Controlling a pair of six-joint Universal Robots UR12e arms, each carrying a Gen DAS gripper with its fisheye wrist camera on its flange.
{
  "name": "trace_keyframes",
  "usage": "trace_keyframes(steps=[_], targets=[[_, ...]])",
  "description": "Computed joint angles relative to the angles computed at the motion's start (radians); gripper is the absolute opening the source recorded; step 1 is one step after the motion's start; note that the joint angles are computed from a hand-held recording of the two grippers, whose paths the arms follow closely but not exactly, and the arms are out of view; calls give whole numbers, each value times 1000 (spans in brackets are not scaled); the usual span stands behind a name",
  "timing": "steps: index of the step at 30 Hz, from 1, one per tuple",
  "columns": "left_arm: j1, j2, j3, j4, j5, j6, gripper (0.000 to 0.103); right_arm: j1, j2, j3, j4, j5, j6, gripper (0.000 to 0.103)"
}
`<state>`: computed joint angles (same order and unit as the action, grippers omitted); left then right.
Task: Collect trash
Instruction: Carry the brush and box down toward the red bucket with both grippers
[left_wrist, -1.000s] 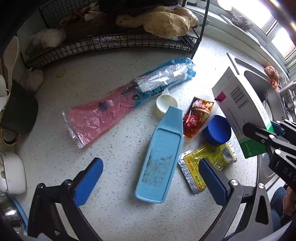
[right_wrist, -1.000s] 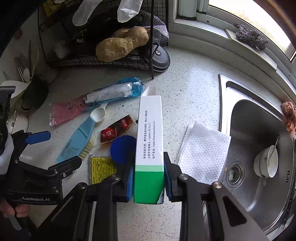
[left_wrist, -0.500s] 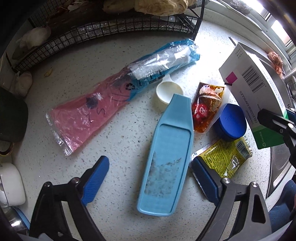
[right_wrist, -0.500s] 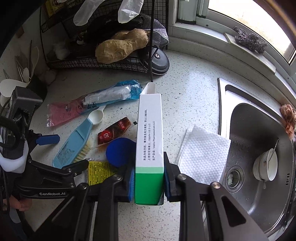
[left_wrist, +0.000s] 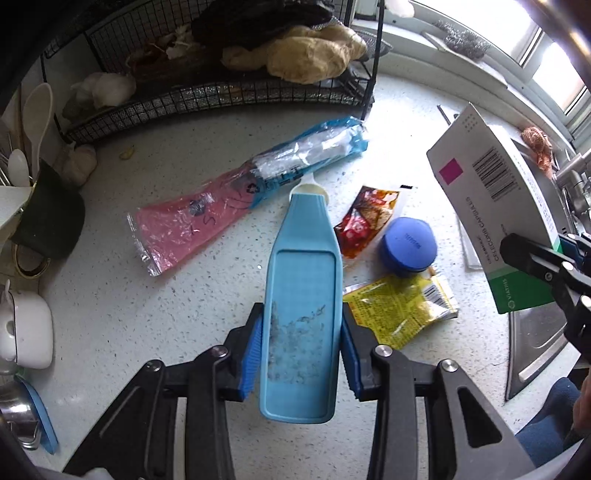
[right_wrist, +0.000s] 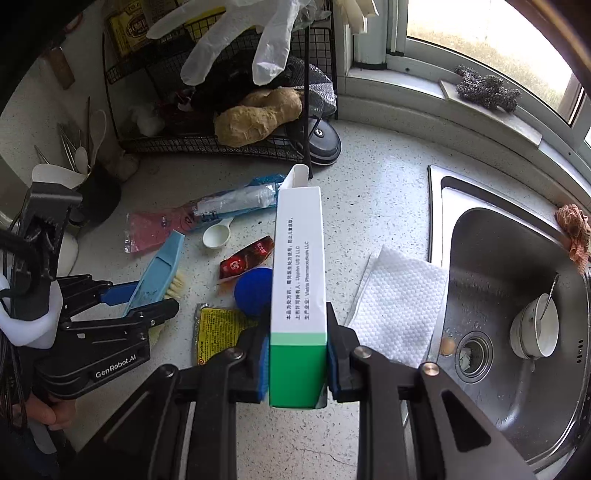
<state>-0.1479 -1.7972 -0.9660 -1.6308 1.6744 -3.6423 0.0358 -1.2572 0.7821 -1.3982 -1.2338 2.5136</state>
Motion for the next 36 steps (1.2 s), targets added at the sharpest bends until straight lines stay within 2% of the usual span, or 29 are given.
trace_keyframes(steps=[4, 8, 15, 19, 22, 25, 30, 36], targets=[[-26, -18, 53, -23, 13, -46, 36, -24, 0, -26, 32, 33, -26, 22], [-63, -38, 112, -32, 42, -62, 36, -54, -11, -32, 22, 56, -48, 22], [-147, -90, 226, -27, 96, -76, 36, -125, -43, -22, 8, 102, -55, 22], [-197, -125, 294, -22, 123, -71, 36, -174, -79, 19, -6, 111, -65, 22], [-240, -155, 346, -22, 138, -70, 36, -217, -111, 50, 12, 118, -72, 22], [-283, -155, 342, 38, 134, -45, 36, -261, -147, 87, 27, 132, -82, 22], [-353, -196, 410, 24, 130, -43, 36, -342, -208, 148, 48, 142, -91, 22], [-433, -238, 471, -13, 140, -61, 36, -444, -272, 204, 119, 170, -142, 22]])
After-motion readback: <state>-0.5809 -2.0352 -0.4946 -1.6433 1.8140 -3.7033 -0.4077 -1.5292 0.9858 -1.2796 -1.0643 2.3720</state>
